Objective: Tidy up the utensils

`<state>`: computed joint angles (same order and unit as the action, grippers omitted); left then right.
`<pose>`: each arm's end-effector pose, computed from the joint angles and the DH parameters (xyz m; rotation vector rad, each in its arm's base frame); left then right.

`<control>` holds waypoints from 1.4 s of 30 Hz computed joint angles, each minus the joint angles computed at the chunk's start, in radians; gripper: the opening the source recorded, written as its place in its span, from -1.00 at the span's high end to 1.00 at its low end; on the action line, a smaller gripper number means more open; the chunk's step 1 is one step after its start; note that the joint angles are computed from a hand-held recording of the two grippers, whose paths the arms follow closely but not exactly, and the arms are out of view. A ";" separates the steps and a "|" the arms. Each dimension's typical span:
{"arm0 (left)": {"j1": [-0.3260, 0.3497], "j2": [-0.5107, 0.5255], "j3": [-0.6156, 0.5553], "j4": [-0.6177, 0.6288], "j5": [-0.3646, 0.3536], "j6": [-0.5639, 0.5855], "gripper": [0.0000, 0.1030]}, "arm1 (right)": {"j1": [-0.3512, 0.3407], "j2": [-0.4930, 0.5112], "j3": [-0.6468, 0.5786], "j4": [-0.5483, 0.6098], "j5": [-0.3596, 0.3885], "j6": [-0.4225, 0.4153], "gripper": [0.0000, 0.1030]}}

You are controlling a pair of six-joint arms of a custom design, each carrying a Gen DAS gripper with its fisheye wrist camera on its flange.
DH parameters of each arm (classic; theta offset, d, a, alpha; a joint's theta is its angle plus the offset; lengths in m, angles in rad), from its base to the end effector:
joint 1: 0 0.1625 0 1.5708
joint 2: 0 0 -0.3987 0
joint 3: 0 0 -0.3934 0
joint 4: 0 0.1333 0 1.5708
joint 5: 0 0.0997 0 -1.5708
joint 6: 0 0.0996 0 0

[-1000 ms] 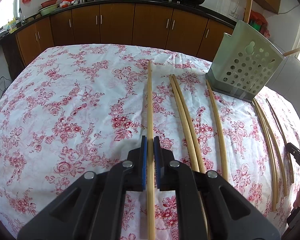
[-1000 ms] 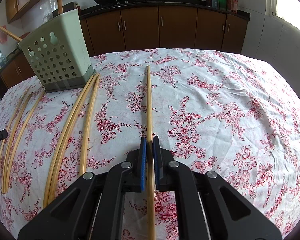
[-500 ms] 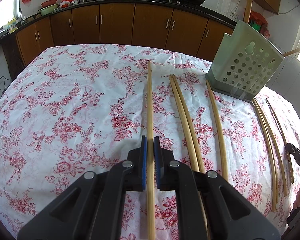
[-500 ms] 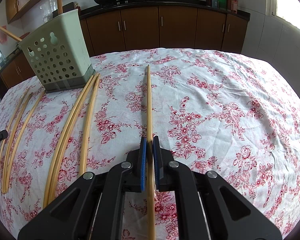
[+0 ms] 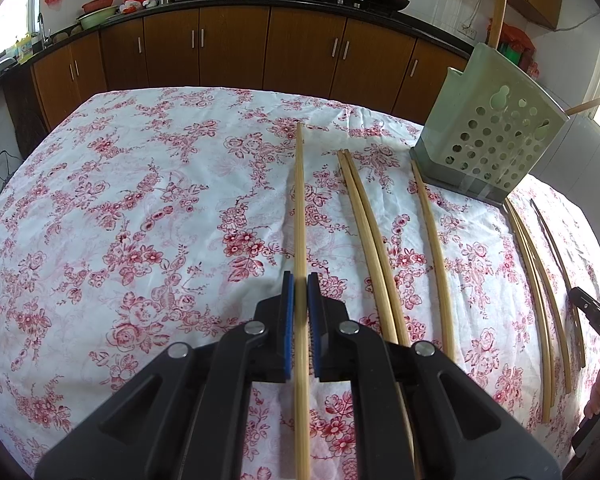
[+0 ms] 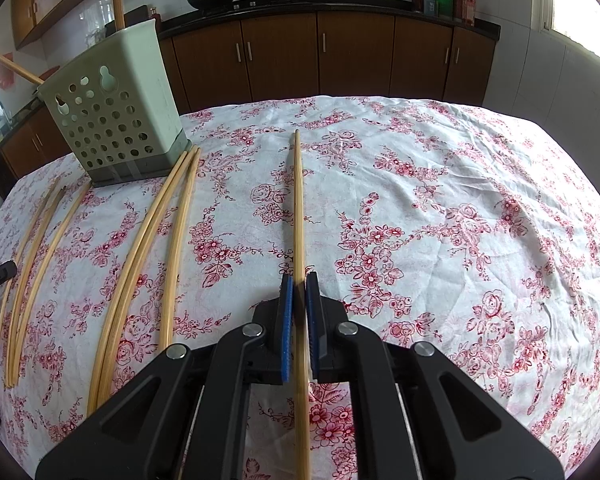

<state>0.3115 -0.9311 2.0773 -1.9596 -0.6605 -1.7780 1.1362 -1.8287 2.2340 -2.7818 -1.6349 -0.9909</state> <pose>-0.3449 -0.3337 0.0110 -0.1473 2.1943 -1.0103 -0.0535 -0.4168 0.3960 0.6450 -2.3816 0.7437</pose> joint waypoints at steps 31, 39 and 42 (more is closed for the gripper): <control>-0.140 -0.039 -0.174 0.458 0.159 -0.161 0.84 | -0.034 -0.201 -0.023 0.061 0.340 0.015 0.86; -0.158 -0.070 -0.253 0.615 0.246 -0.206 0.85 | 0.035 -0.182 -0.065 0.032 0.354 0.076 0.86; -0.173 -0.073 -0.281 0.637 0.258 -0.188 0.85 | 0.050 -0.201 -0.097 0.104 0.395 0.096 0.86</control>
<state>0.1380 -1.0036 1.7968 -1.3227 -0.4026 -1.9662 1.1865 -2.0293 2.1365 -2.6775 -1.2401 -0.8953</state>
